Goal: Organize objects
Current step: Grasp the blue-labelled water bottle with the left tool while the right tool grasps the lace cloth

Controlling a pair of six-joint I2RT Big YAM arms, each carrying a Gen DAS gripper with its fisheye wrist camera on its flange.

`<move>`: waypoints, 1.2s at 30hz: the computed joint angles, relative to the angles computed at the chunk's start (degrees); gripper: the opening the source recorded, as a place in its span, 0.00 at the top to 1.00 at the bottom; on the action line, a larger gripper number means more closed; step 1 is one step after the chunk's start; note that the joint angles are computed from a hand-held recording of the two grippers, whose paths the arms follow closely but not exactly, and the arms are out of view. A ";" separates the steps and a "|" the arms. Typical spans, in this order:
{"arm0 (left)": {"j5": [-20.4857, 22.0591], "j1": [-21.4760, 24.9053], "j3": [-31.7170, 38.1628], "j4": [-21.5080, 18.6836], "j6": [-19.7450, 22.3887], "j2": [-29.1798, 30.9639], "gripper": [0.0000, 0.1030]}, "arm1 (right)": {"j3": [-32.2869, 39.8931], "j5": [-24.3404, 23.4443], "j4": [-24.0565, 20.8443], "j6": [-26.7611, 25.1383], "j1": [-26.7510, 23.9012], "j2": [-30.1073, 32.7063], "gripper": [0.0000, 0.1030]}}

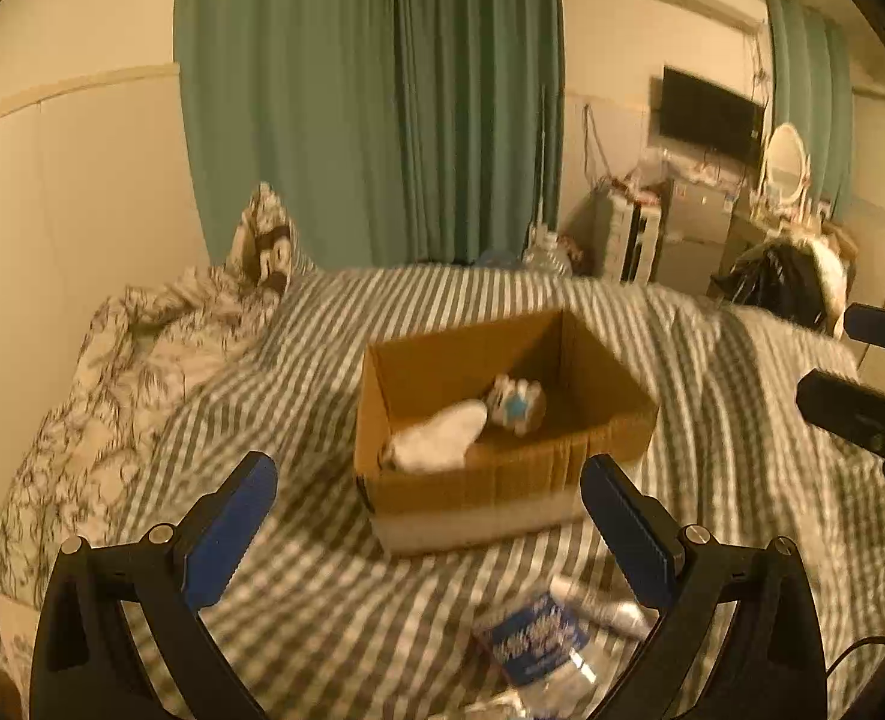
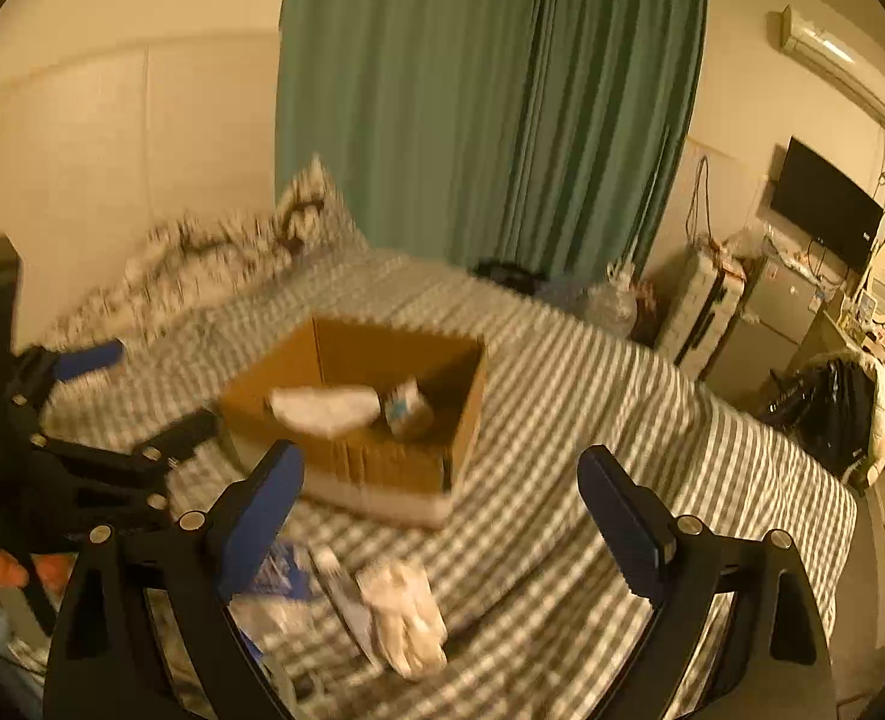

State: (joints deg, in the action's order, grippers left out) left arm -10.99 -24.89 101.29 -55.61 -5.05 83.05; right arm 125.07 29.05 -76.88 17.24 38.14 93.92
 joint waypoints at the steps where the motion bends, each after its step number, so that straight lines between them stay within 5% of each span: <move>1: -0.48 -0.38 -0.98 -0.38 -0.21 -0.17 0.00 | -1.66 -0.49 -0.46 0.37 -0.23 -0.21 0.10; 10: -2.06 -3.10 -7.98 -2.08 -0.73 -0.02 0.00 | -15.03 -7.37 0.55 3.38 -2.79 -1.95 0.10; 19: 3.74 -3.83 -9.95 -5.63 -4.56 2.57 0.00 | -19.19 -13.07 -0.16 4.99 -4.68 -0.32 0.10; 22: 6.37 -3.92 -10.26 -6.09 -4.75 3.25 0.00 | -19.84 -15.68 -0.85 5.51 -5.25 0.20 0.25; 24: 7.99 -3.96 -10.67 -6.12 -4.28 3.64 0.00 | -19.83 -16.68 -1.70 5.39 -5.41 0.62 0.50; 27: 9.52 -4.13 -11.52 -5.50 -3.39 3.90 0.00 | -20.01 -18.61 -2.30 4.93 -5.39 0.68 0.72; 30: 9.47 -4.61 -12.96 -3.30 -1.19 3.34 0.02 | -20.02 -17.92 -2.91 4.66 -4.69 0.31 0.78; 33: 12.54 -4.36 -13.00 -2.81 0.37 3.15 0.20 | -19.42 -16.85 -3.82 4.80 -3.94 -0.17 0.80; 36: 11.79 -4.77 -12.82 -3.47 2.10 2.58 0.22 | -18.22 -15.36 -5.38 5.08 -3.20 -0.57 0.81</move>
State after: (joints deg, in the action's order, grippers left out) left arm 0.79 -29.66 88.48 -59.08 -2.95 85.64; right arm 106.86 13.69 -82.26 22.33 34.94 93.35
